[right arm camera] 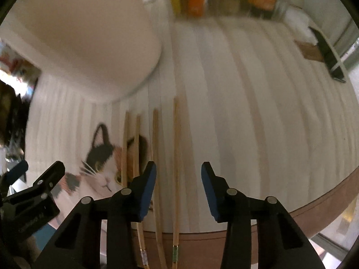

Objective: Organize utensils
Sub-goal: 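Move both tools back to the chopstick row and grasp one chopstick each, then lift both held chopsticks off the cat mat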

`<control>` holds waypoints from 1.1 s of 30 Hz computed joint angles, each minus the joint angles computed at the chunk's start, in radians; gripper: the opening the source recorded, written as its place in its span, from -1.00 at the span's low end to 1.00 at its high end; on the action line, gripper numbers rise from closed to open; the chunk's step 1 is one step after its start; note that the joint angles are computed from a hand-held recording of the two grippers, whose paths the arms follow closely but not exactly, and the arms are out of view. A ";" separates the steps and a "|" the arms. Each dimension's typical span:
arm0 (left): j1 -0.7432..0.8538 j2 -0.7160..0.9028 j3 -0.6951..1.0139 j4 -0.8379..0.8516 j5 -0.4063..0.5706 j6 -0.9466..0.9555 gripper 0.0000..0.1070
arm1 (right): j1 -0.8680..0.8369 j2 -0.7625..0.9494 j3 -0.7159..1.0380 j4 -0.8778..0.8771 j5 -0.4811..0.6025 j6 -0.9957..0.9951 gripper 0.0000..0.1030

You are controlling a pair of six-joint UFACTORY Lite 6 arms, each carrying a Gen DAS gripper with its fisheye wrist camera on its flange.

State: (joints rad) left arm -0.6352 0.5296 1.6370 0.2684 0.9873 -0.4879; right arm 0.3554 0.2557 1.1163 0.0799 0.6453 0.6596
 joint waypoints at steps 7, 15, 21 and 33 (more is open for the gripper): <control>-0.011 0.108 0.105 -0.251 0.000 0.154 0.35 | -0.004 -0.011 -0.056 -0.113 0.036 0.075 -0.87; -0.092 0.234 0.251 -0.213 0.045 0.160 -0.83 | -0.155 -0.150 -0.216 -0.028 0.025 -0.059 -0.87; -0.041 0.175 0.167 -0.173 0.036 0.108 -0.89 | -0.177 -0.171 -0.235 -0.036 0.037 -0.079 -0.87; 0.055 0.049 0.003 -0.174 -0.001 0.114 -0.89 | -0.036 -0.045 -0.107 -0.032 0.066 -0.056 -0.86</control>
